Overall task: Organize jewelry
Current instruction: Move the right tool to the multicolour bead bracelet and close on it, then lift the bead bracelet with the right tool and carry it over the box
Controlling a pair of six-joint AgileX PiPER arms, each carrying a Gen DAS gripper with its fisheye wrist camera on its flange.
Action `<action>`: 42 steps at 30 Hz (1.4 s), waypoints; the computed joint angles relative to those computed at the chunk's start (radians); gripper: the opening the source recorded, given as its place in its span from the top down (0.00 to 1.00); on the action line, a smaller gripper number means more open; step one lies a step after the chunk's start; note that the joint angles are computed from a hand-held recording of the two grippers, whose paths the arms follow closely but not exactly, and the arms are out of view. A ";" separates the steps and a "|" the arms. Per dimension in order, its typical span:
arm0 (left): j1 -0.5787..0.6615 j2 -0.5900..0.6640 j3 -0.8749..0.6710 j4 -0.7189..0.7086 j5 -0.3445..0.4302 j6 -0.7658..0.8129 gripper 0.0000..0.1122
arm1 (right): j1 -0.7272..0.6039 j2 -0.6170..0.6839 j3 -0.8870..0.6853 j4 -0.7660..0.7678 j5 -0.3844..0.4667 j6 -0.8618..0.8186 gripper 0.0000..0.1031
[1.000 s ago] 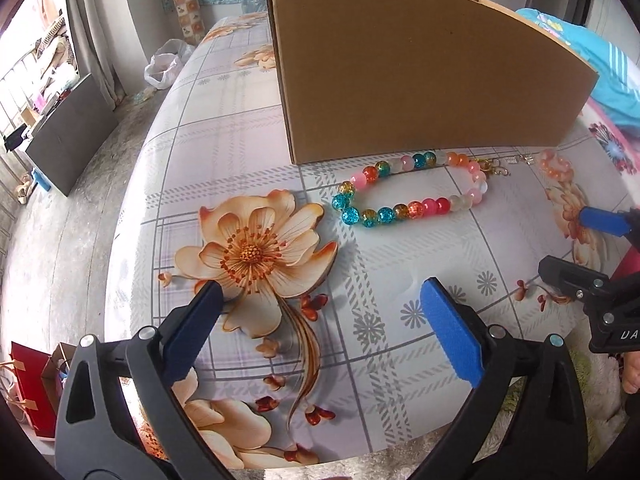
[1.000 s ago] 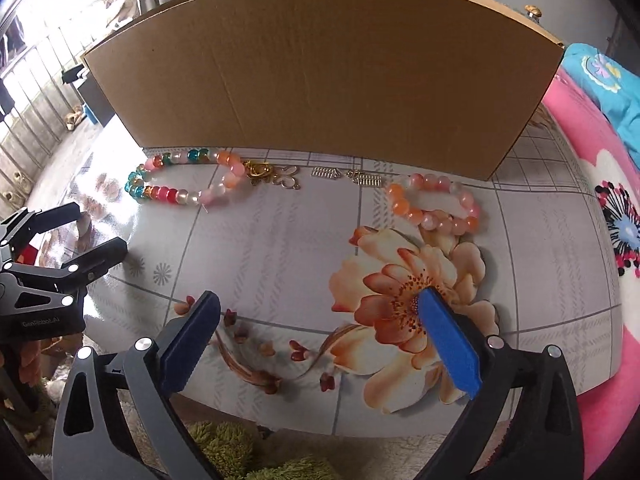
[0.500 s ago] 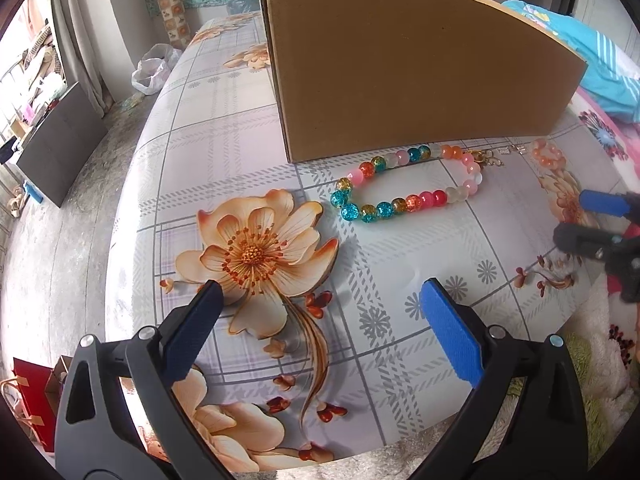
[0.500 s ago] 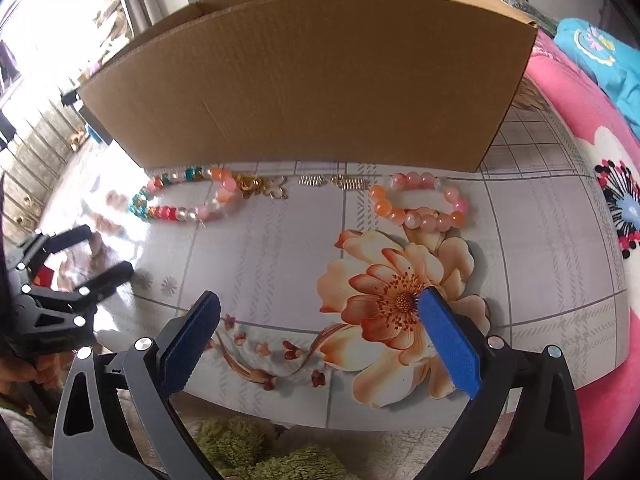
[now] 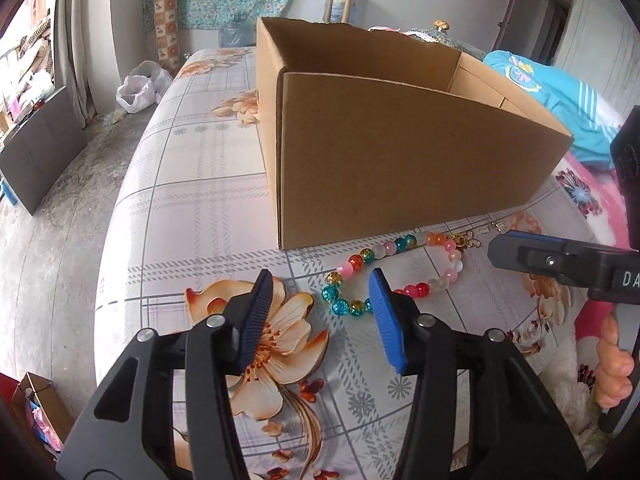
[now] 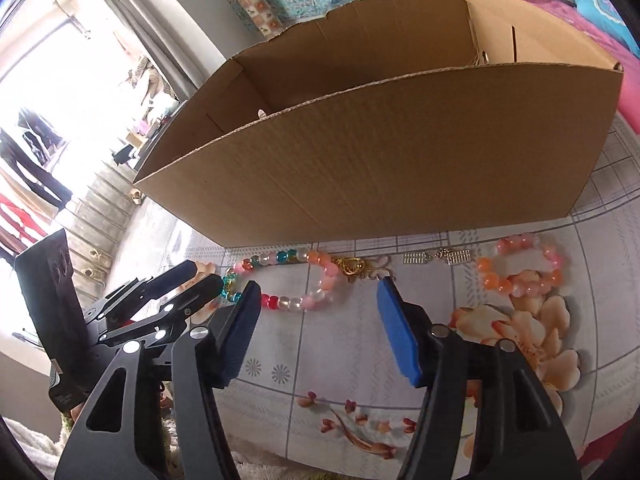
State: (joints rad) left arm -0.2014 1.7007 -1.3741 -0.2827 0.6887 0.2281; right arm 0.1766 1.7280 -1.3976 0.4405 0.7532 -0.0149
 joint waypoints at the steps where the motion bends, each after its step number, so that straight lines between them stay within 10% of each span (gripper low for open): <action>1: 0.000 0.013 -0.011 -0.003 0.009 0.000 0.63 | 0.006 0.012 -0.006 -0.006 0.002 0.016 0.51; 19: -0.068 0.034 -0.010 0.098 0.005 -0.086 0.86 | 0.102 0.144 -0.122 -0.119 0.017 0.129 0.94; 34: -0.092 -0.061 0.107 0.038 -0.002 -0.040 0.93 | 0.077 0.039 0.037 -0.042 -0.006 0.077 0.95; 42: -0.082 -0.072 0.125 0.007 -0.009 -0.014 0.92 | 0.082 0.135 -0.116 -0.075 0.024 0.116 0.73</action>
State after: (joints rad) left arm -0.2836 1.6285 -1.2494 -0.2755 0.6801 0.2143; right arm 0.2587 1.8625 -1.5134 0.3654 0.7776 0.1015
